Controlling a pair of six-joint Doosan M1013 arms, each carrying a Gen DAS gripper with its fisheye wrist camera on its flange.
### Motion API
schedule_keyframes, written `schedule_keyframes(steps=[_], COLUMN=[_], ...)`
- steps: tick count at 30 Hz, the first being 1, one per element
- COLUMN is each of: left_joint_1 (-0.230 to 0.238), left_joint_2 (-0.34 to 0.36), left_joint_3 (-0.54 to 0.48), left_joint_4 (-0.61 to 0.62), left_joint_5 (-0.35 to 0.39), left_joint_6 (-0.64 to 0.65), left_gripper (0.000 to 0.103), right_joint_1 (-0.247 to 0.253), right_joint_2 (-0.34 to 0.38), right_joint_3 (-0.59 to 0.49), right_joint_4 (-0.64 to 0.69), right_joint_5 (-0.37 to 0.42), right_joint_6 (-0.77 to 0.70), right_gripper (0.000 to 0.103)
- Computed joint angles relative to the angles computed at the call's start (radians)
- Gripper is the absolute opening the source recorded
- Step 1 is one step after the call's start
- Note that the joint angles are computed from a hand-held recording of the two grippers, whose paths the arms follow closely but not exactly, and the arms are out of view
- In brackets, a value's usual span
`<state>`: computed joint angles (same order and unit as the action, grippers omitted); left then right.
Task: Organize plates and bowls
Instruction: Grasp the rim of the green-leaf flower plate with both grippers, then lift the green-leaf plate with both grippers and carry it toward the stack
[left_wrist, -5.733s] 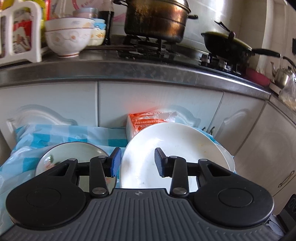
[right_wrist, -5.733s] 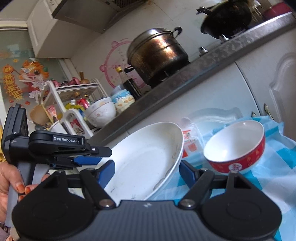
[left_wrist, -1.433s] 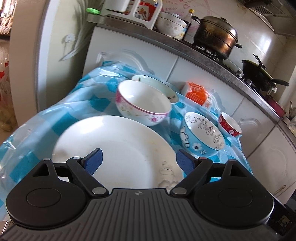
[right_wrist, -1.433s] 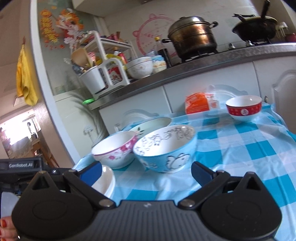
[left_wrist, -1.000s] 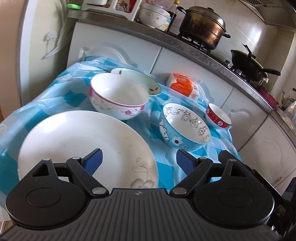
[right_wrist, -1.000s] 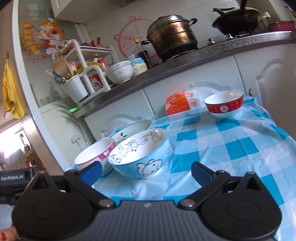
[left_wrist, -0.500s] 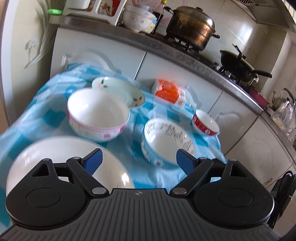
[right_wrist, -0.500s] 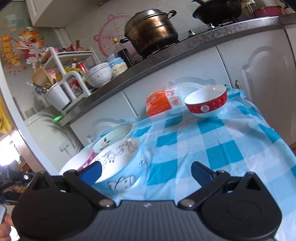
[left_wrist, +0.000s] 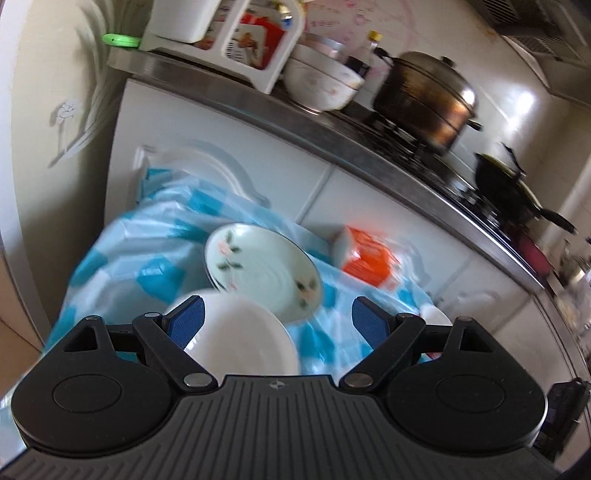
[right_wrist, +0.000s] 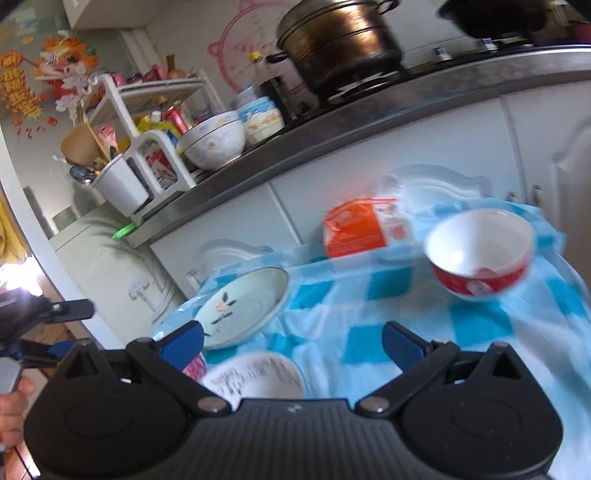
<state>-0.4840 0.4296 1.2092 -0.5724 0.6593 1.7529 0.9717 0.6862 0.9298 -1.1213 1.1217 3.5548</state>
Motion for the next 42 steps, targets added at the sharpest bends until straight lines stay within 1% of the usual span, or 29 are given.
schedule_keyframes(steps=[3,5,9,12,13,16,18,19,20,22,23,24,26,27,28,29,31,34,36,40,42], left_joint_1=[0.004,0.006,0.012,0.012,0.012,0.015,0.017,0.017,0.016,0.016,0.016,0.015,0.012,0.012,0.013,0.012,0.011,0.005,0.001,-0.001,0.001], left_joint_2=[0.062,0.101,0.169,0.213,0.228,0.281,0.326,0.339,0.349,0.372,0.385,0.393,0.416,0.424,0.441,0.446,0.456,0.463,0.463,0.464,0.458], left_joint_3=[-0.087,-0.141,-0.239,-0.306,-0.33,-0.414,-0.487,-0.507,-0.522,-0.555,-0.572,-0.583,-0.623,-0.635,-0.667,-0.675,-0.69,-0.7,-0.698,-0.698,-0.685], left_joint_4=[0.056,0.096,0.123,0.137,0.141,0.149,0.151,0.157,0.168,0.162,0.16,0.166,0.182,0.181,0.182,0.183,0.179,0.195,0.206,0.213,0.206], left_joint_5=[0.048,0.086,0.168,0.222,0.244,0.331,0.404,0.422,0.434,0.465,0.483,0.495,0.528,0.543,0.565,0.572,0.577,0.58,0.572,0.563,0.551], left_joint_6=[-0.075,-0.124,-0.143,-0.14,-0.139,-0.147,-0.158,-0.175,-0.195,-0.193,-0.192,-0.198,-0.21,-0.209,-0.219,-0.226,-0.223,-0.223,-0.22,-0.218,-0.223], left_gripper=[0.103,0.103,0.103,0.103,0.101,0.09,0.085,0.076,0.071,0.068,0.064,0.062,0.055,0.053,0.048,0.046,0.045,0.045,0.044,0.043,0.043], right_joint_1=[-0.034,-0.058,-0.109,-0.142,-0.151,-0.173,-0.19,-0.198,-0.205,-0.217,-0.222,-0.229,-0.244,-0.253,-0.259,-0.263,-0.271,-0.284,-0.293,-0.301,-0.3], right_joint_2=[0.011,0.013,0.022,0.017,0.017,0.019,0.018,0.018,0.019,0.023,0.023,0.022,0.021,0.022,0.027,0.033,0.043,0.054,0.068,0.084,0.094], right_joint_3=[-0.033,-0.04,-0.057,-0.044,-0.043,-0.039,-0.024,-0.019,-0.014,-0.011,-0.006,0.002,0.014,0.013,0.003,-0.008,-0.026,-0.04,-0.064,-0.088,-0.111], right_joint_4=[0.058,0.089,0.199,0.251,0.269,0.318,0.347,0.37,0.394,0.433,0.444,0.461,0.513,0.565,0.611,0.645,0.704,0.807,0.891,0.959,0.953], right_joint_5=[-0.05,-0.108,-0.209,-0.293,-0.307,-0.347,-0.396,-0.416,-0.435,-0.458,-0.475,-0.502,-0.558,-0.574,-0.572,-0.558,-0.549,-0.578,-0.57,-0.585,-0.559], right_joint_6=[-0.081,-0.103,-0.188,-0.195,-0.202,-0.21,-0.198,-0.199,-0.202,-0.207,-0.206,-0.21,-0.231,-0.278,-0.327,-0.364,-0.422,-0.529,-0.618,-0.694,-0.696], right_gripper=[0.102,0.102,0.102,0.102,0.102,0.102,0.1,0.099,0.094,0.089,0.086,0.082,0.081,0.08,0.079,0.078,0.076,0.075,0.074,0.076,0.077])
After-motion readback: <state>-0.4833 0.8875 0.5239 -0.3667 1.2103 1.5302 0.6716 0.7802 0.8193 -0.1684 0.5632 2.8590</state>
